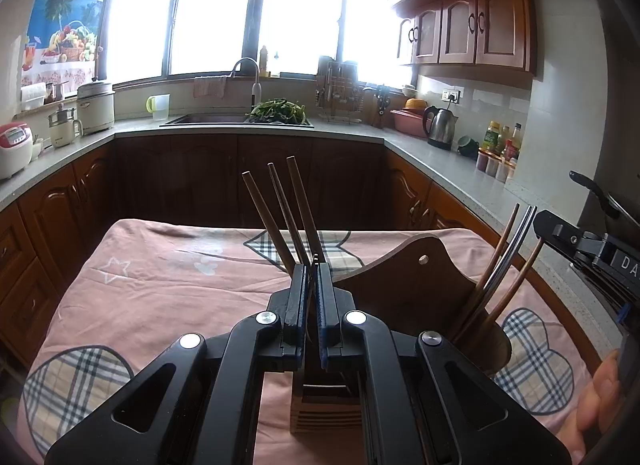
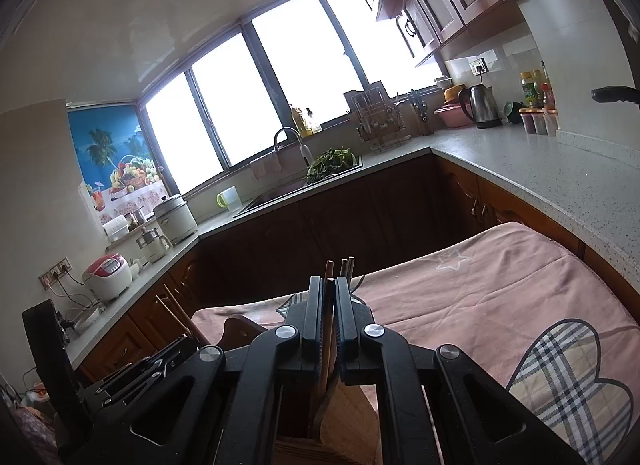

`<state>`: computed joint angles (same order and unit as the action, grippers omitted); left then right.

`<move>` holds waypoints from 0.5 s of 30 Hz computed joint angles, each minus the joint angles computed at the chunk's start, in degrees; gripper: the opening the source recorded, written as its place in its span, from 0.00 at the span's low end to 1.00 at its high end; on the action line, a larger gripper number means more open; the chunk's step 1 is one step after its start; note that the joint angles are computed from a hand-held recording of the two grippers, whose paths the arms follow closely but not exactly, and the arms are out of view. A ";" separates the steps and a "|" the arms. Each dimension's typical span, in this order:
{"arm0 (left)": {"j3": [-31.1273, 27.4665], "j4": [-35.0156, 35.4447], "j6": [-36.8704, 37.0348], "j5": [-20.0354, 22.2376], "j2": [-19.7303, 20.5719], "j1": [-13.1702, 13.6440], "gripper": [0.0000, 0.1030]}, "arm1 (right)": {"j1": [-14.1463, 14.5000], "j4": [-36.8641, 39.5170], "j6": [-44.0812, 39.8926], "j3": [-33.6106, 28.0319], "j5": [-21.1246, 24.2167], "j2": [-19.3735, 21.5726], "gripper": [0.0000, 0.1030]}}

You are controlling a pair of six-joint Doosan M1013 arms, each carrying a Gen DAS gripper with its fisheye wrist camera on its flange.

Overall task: Organize utensils
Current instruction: 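Open the left tool into the caddy while the right tool releases its chopstick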

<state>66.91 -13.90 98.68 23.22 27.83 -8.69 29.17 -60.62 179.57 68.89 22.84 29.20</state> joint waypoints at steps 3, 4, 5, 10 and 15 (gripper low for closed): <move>-0.28 -1.44 1.25 0.65 0.08 0.23 0.04 | -0.01 0.46 -0.35 -0.05 0.00 0.01 0.05; -0.26 -2.45 2.10 0.88 0.06 0.38 0.04 | -0.01 0.60 -0.44 -0.06 -0.01 0.00 0.05; -0.45 -3.40 2.92 1.27 0.12 0.54 0.04 | -0.03 0.69 -0.41 -0.01 -0.13 0.00 0.05; -1.38 -8.12 7.11 3.34 0.46 1.32 0.04 | -0.34 4.00 -2.53 -0.05 -0.73 -0.06 0.05; -1.79 -8.49 8.16 4.23 0.58 1.56 0.06 | -0.68 7.82 -4.73 -0.35 -0.96 0.00 0.10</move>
